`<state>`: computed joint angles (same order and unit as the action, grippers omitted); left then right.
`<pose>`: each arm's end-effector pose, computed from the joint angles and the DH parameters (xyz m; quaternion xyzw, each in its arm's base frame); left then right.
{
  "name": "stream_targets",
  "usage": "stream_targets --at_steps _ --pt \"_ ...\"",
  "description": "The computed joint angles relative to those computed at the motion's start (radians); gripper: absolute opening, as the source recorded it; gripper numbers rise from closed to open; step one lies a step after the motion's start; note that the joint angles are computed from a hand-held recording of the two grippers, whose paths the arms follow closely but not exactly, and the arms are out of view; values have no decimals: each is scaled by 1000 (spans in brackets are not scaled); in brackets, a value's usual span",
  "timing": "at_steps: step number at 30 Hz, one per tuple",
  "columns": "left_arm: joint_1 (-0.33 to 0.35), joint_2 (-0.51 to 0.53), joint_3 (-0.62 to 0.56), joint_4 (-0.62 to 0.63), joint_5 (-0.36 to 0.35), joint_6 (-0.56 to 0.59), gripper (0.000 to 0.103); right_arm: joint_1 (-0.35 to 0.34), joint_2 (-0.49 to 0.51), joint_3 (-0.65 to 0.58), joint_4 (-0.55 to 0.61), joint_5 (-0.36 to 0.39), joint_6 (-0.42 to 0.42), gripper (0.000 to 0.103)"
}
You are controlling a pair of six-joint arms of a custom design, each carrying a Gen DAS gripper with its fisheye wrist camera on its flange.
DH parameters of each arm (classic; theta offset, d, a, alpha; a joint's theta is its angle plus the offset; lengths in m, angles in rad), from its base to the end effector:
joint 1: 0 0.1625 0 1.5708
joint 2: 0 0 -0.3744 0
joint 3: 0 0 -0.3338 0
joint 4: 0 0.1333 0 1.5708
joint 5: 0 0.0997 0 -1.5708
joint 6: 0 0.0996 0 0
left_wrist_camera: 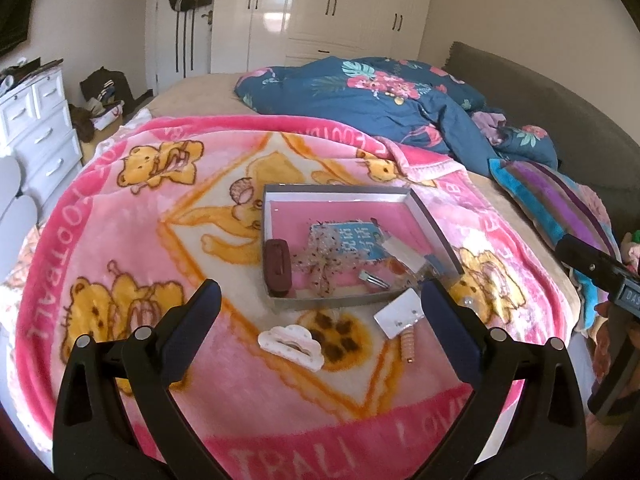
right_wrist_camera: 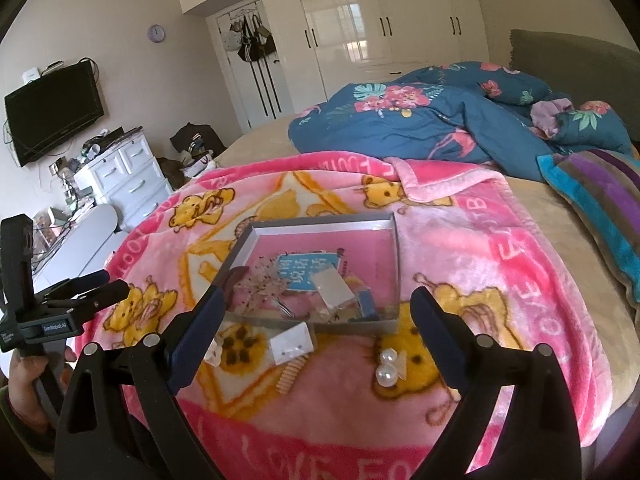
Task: Organize jewelry
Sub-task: 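Withdraw both open tools from the box, then grasp the pearl earrings with the right tool while the left tool grasps the clear card packet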
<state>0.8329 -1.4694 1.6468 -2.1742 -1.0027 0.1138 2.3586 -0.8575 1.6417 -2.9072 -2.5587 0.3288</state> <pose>-0.1927 -0.4897 0.4408 0.3336 0.8789 -0.2772 0.1984 0.4571 -0.3841 0.2155 0.0669 -0.8543 0.4452 0.2597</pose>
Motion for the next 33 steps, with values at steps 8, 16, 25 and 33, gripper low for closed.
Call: stream_targets --at_steps 8,16,25,33 --pt "-18 -26 59 12 4 -2 94 6 -35 61 45 -9 65 93" --pt "-22 -43 102 30 7 -12 94 1 -67 124 81 -2 133 93" --pt "-41 -45 151 34 13 -18 94 -4 -101 191 100 4 181 93" --pt "-56 -37 188 29 14 -24 94 -9 -121 235 111 5 196 93"
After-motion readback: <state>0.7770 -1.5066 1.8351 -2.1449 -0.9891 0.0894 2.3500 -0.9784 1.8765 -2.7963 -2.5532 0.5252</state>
